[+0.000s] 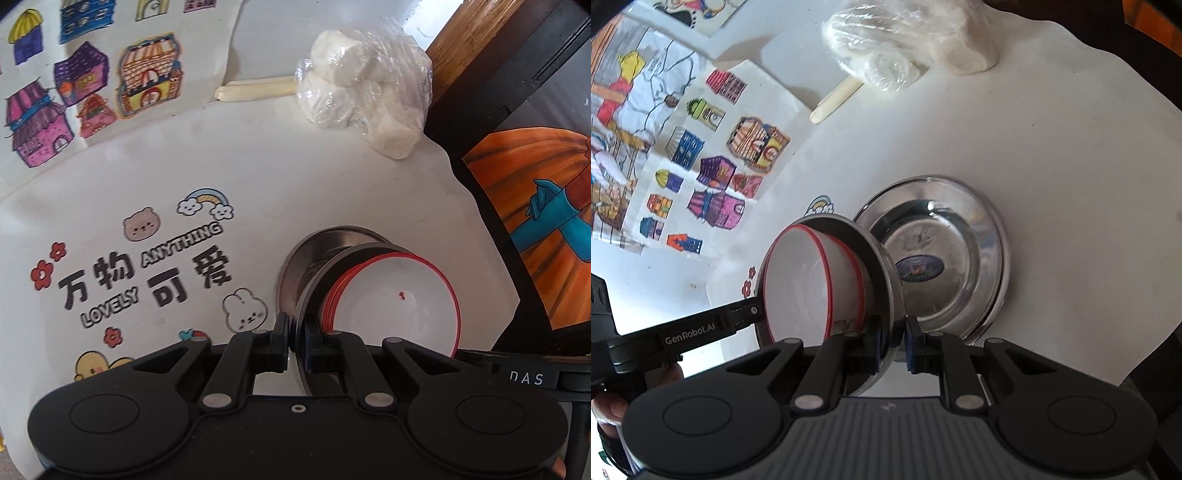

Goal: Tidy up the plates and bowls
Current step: 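Lift the bowl stack with both grippers and carry it over the steel plates, then lower the bowl stack onto the stack of steel plates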

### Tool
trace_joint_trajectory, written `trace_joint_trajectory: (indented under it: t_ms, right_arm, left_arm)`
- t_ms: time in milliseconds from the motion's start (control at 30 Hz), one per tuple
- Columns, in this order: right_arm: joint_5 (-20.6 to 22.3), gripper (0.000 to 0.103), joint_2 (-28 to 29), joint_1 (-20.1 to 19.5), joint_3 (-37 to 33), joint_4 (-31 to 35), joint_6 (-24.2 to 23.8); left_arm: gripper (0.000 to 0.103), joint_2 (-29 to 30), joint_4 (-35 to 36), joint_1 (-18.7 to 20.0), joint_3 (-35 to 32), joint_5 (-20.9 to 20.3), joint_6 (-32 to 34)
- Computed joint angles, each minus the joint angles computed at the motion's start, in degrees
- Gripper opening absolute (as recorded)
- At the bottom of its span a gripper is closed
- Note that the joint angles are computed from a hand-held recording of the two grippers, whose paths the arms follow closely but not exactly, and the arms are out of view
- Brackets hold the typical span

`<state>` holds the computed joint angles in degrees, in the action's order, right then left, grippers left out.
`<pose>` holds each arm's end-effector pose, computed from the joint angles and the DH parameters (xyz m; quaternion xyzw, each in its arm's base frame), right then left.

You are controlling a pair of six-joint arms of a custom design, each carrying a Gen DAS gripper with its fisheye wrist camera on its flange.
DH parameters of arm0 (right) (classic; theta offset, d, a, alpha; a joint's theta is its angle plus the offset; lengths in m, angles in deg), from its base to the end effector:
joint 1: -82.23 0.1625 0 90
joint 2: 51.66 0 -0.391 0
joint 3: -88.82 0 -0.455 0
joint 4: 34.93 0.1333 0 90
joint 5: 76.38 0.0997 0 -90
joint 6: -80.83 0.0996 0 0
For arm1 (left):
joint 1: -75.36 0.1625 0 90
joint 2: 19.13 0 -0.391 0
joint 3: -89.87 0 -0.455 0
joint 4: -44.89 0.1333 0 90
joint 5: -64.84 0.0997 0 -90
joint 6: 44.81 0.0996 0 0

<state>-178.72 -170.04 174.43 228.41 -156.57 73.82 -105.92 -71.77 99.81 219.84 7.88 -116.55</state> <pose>0.1255 -0.3494 0.2643 0.0698 -0.9877 0.0858 0.1107 -0.3097 -0.3469 0.1331 -0.0104 0.9496 -0.2119 0.2307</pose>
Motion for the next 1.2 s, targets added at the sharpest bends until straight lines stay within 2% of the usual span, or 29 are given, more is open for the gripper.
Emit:
trace_joint_trajectory:
  t_ms: [567, 1200]
  right_arm:
    - [1.77, 0.016, -0.33, -3.22, -0.64, -1.27, -0.23]
    - [4.07, 0.016, 3.64, -4.63, -2.06, -4.15, -1.31]
  left_arm:
    - [0.006, 7.22, -3.99, 3.16, -4.05, -0.54, 4.04]
    - [0.006, 8.61, -4.25, 5.3, -4.08, -1.51, 3.76]
